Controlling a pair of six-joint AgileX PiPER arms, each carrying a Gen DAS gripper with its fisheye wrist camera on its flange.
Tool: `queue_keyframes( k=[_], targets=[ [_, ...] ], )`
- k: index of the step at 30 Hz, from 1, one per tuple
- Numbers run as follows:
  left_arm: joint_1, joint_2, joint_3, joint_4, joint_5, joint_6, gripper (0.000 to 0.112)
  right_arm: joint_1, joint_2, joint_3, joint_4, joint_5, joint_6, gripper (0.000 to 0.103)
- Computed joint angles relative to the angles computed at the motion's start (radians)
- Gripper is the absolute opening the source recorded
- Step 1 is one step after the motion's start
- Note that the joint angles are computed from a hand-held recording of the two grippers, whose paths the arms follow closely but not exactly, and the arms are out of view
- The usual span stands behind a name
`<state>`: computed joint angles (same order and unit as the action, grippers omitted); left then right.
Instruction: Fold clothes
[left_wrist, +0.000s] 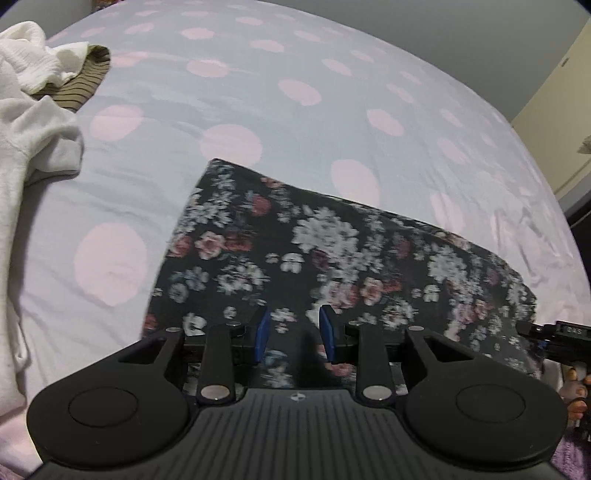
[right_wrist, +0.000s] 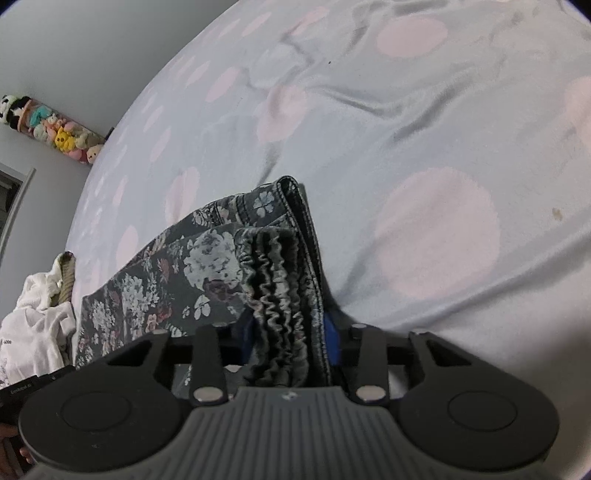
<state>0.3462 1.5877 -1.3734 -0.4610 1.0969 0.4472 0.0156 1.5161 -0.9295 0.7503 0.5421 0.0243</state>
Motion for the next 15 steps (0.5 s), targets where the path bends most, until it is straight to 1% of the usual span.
queue_keyframes(
  k=[1,2,6,10,14,15],
  targets=[
    [0.003,-0.007,0.002,-0.011,0.008,0.006,0.026,-0.004,-0.006,0.002,0.013,0.003,0.010,0.030],
    [0.009,-0.014,0.001,-0.017,0.014,0.008,0.026,0.000,-0.014,-0.007,-0.010,0.010,0.045,0.029],
    [0.064,-0.038,-0.021,-0.042,0.050,0.014,0.026,0.034,-0.051,-0.090,-0.178,0.075,0.259,0.026],
    [0.138,-0.052,-0.042,-0.081,0.077,0.034,0.026,0.078,-0.064,-0.254,-0.346,0.229,0.492,0.023],
    [0.210,-0.061,-0.054,-0.142,0.110,0.071,0.026,0.178,-0.025,-0.480,-0.503,0.371,0.626,0.022],
    [0.227,-0.062,-0.055,-0.159,0.119,0.082,0.026,0.209,-0.006,-0.533,-0.531,0.394,0.653,0.022]
  ],
)
